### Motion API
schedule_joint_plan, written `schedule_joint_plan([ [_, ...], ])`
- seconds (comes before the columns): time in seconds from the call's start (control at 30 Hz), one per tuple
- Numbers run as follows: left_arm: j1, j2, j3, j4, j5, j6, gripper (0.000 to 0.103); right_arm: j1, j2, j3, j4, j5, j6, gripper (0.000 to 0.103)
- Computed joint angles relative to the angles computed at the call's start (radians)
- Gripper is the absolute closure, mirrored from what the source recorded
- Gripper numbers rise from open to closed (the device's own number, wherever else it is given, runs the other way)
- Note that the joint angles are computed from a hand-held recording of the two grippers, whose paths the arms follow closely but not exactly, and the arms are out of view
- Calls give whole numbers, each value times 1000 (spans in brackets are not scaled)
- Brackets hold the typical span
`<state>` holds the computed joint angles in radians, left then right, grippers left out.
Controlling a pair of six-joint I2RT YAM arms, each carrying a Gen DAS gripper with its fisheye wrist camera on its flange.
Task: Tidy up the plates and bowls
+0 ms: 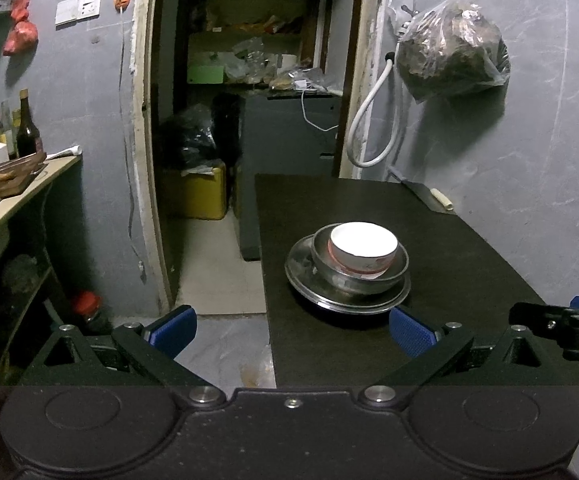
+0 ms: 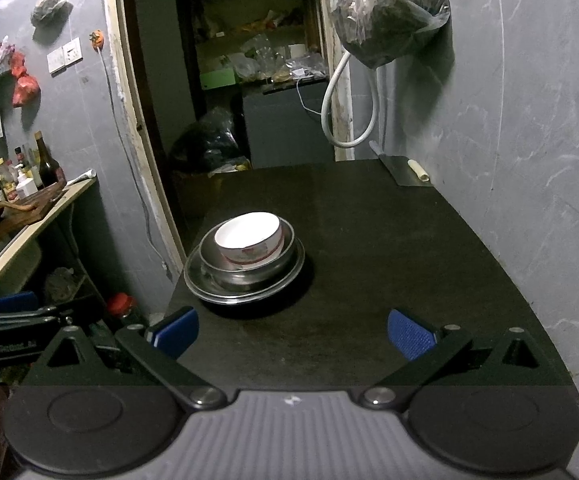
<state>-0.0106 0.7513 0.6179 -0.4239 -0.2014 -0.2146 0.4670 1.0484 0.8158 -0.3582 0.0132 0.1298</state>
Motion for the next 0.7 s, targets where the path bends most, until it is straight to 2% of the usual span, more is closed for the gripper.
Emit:
schedule_joint_plan([
  [0.7, 120, 122, 16, 49, 170, 101, 1, 53, 94, 39, -20, 84, 62, 0],
])
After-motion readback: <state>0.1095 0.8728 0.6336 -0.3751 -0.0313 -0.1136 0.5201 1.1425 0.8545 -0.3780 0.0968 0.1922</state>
